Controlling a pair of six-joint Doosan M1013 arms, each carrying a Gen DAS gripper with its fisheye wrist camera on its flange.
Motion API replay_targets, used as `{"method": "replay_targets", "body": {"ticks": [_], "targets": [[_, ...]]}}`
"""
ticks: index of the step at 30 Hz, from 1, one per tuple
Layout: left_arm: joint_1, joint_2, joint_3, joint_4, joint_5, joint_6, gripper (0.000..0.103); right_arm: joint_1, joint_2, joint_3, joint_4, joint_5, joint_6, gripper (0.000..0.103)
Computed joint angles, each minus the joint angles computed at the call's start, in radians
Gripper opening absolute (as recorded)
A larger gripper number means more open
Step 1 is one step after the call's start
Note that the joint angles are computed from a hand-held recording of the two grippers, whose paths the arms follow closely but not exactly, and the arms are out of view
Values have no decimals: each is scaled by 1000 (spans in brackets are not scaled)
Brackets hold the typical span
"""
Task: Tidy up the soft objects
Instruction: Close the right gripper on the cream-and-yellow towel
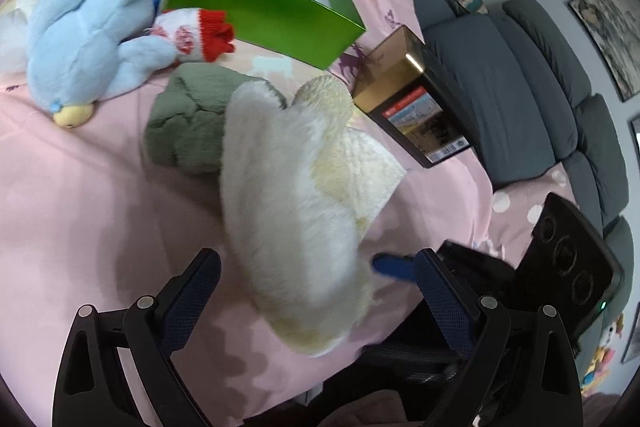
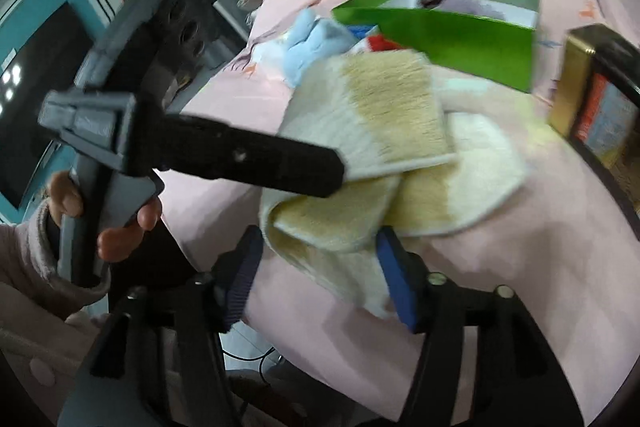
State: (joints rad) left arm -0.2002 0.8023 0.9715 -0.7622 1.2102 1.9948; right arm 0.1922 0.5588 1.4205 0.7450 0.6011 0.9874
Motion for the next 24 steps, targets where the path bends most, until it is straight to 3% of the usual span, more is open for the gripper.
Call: {"method": "replay_targets", "body": {"ticks": [2,4,7,10,11,13,15,18,24], "targets": [[-2,4,-4,-5,0,-5,83,-7,-2,0,-41,-39,53,63],[-5,10,-9,-2,3,-22,78,-15,-1,1,-119,-75,172,65],[-6,13,-13,4,8,-45,62,-20,21,-24,-257,-96,344,66],[-3,9,-6,9,8,-57,48,-34,46,-51,-207,-82,354,65],[0,10,-6,2,13,-59,42,-38,54,-55,-150,-78,311,62],[5,16,-10,-14,24,-68,33,-40,67,-65,-68,-70,240,42],[9,21,-11,-35,35,-77,25,-38,85,-85,-51,-53,239,12],[13,16,0,-61,40,-72,21,-30,80,-81,-49,-54,239,6],[16,-14,28,-125,35,14,19,-29,25,-24,153,-85,17,5]]}}
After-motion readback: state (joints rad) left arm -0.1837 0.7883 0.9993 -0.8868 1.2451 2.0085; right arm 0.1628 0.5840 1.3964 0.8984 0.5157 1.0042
